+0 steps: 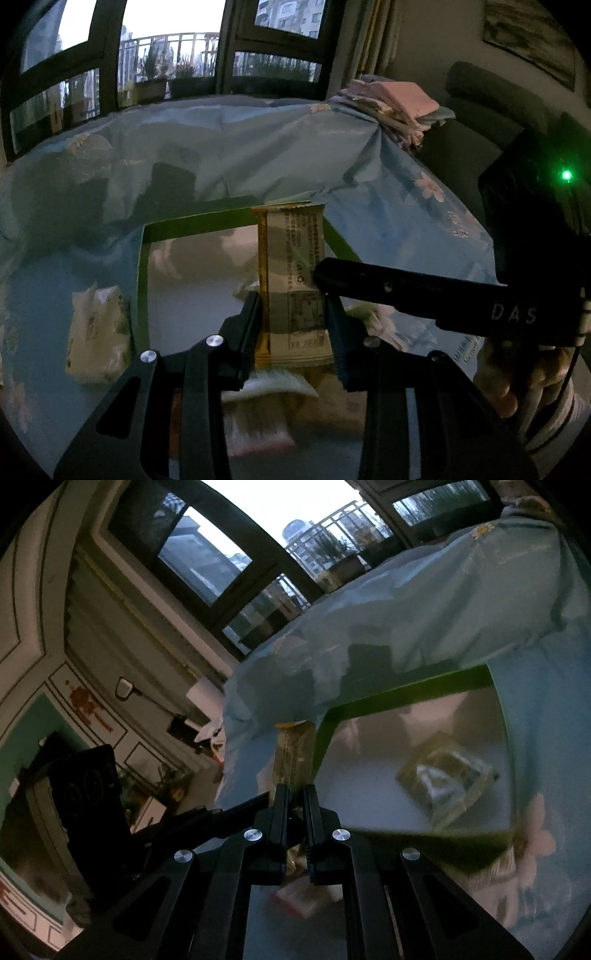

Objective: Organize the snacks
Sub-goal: 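Carry the beige bar with the right gripper over the box, then lower the beige bar into the box and open the right gripper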

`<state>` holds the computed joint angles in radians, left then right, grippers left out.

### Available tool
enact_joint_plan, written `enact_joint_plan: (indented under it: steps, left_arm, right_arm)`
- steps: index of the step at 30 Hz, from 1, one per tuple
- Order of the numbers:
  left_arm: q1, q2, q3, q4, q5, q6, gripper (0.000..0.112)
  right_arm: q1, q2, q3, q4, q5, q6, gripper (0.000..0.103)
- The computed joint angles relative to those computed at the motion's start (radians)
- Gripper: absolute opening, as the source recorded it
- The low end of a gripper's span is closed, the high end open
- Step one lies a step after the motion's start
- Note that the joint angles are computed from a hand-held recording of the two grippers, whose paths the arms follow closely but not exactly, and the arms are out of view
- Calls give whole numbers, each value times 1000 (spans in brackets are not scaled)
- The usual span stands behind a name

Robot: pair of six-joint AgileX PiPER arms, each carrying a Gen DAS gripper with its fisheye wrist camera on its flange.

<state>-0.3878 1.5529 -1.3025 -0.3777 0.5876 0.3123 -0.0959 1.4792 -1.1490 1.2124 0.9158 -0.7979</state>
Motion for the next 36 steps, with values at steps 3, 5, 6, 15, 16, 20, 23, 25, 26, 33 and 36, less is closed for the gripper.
enact_joint_plan:
  steps: [3, 5, 6, 15, 16, 20, 23, 25, 26, 33, 36]
  left_arm:
    - [19, 84, -74, -13, 25, 4, 35]
    - [28, 139, -124, -11, 45, -11, 35]
    - [34, 164, -145, -12, 55, -15, 35]
    - [51, 283, -248, 142, 99, -202, 45]
    - [56, 282, -248, 149, 99, -213, 50]
    - [79, 243, -213, 165, 81, -232, 70]
    - [109, 194, -174, 139, 74, -216, 75]
    - [133, 154, -141, 105, 70, -191, 76]
    - [139, 131, -127, 111, 73, -198, 76]
    - [166, -22, -21, 153, 93, -227, 83]
    - [169, -102, 46, 163, 100, -245, 83]
  right_arm:
    - [14, 78, -65, -25, -25, 17, 9]
    - [27, 136, -112, -44, -39, 36, 9]
    - [32, 166, -136, -54, -42, 48, 9]
    - [102, 306, -253, -233, -139, 226, 10]
    - [107, 310, -253, -253, -151, 249, 11]
    - [85, 305, -230, -243, -161, 270, 41]
    - [45, 266, -180, -200, -153, 257, 51]
    - [11, 229, -138, -177, -135, 240, 51]
    - [-1, 218, -127, -169, -125, 233, 51]
    - [-116, 53, 24, -106, -51, 142, 52]
    - [-158, -21, 79, -106, -15, 116, 52]
